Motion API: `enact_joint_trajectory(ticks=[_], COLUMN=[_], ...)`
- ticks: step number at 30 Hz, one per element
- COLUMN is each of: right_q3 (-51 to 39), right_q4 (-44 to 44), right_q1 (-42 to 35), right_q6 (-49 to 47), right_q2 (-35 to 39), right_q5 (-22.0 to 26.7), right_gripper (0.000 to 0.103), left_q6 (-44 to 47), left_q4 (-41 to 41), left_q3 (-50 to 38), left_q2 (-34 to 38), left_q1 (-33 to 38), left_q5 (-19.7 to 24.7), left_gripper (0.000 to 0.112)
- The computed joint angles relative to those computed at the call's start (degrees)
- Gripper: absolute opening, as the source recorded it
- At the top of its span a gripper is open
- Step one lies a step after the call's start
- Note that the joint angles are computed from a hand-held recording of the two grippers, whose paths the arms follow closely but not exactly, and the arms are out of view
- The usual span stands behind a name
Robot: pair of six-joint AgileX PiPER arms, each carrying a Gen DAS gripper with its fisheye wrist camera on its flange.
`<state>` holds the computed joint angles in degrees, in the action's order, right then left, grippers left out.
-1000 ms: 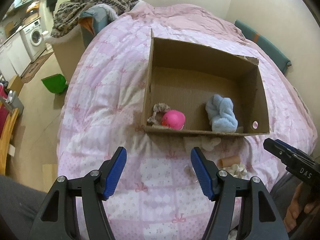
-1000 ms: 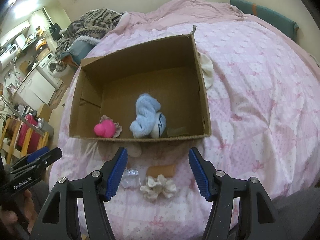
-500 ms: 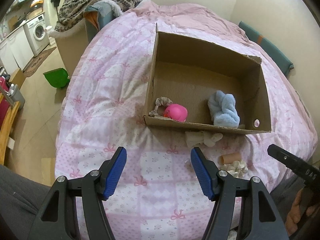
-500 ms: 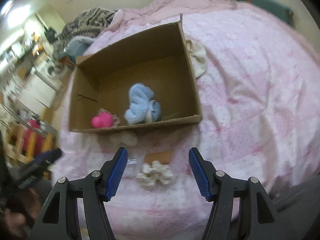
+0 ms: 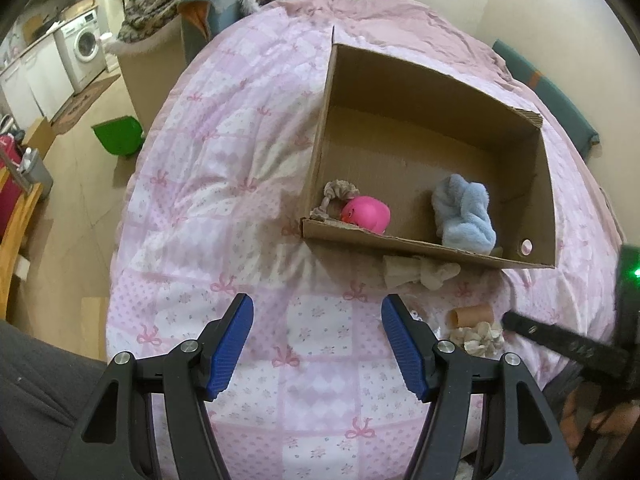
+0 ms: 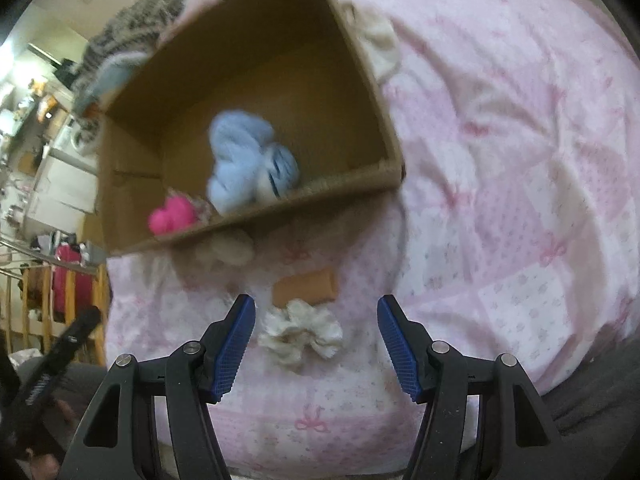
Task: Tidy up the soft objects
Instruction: 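Grasp the cream lace scrunchie with the right tool while the left tool grasps the clear packet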
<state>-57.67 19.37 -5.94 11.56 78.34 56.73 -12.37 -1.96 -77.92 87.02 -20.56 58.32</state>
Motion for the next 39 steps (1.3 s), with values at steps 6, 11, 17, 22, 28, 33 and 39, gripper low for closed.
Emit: enact_joint_trajectory(ticks=[6, 11, 17, 22, 28, 33, 39], right_q3=[-2.4, -3.0, -3.1, -2.7, 0.4, 1.8, 2.1], right_q4=[-3.7, -4.0, -3.1, -3.3, -1.5, 2.6, 5.5], right_q1=[5.3, 8.0, 11.0, 12.2, 6.6, 0.1, -2.5], right_q6=[2.3, 1.7, -0.6, -0.8, 2.1, -0.7, -3.4], right_q2=[5.8, 7.8, 8.7, 4.4, -6.7, -8.5, -7.4], right_q5=[1.0, 1.3, 1.6, 0.5, -3.1, -3.0, -3.2], right_gripper=[0.067, 0.067, 0.029, 0.02, 0.02, 0.02, 0.02], left_q6=[-0.1, -0.1, -0.1, -0.2, -1.8, -6.7, -12.3], left_q4=[-0.5, -0.6, -0.4, -0.3, -2.5, -1.4, 4.0], left_q3=[-0.3, -0.6, -0.7, -0.4, 0.4, 1.0, -0.1], left_q2=[1.3, 1.9, 2.4, 2.6, 5.1, 8.4, 13.4], left_q1=[0.0, -0.2, -1.0, -1.4, -4.5, -10.7, -17.1], left_q5=[0.6, 0.6, 0.4, 0.5, 0.3, -1.0, -3.0], left_gripper=[0.064, 0.064, 0.064, 0.064, 0.064, 0.064, 0.064])
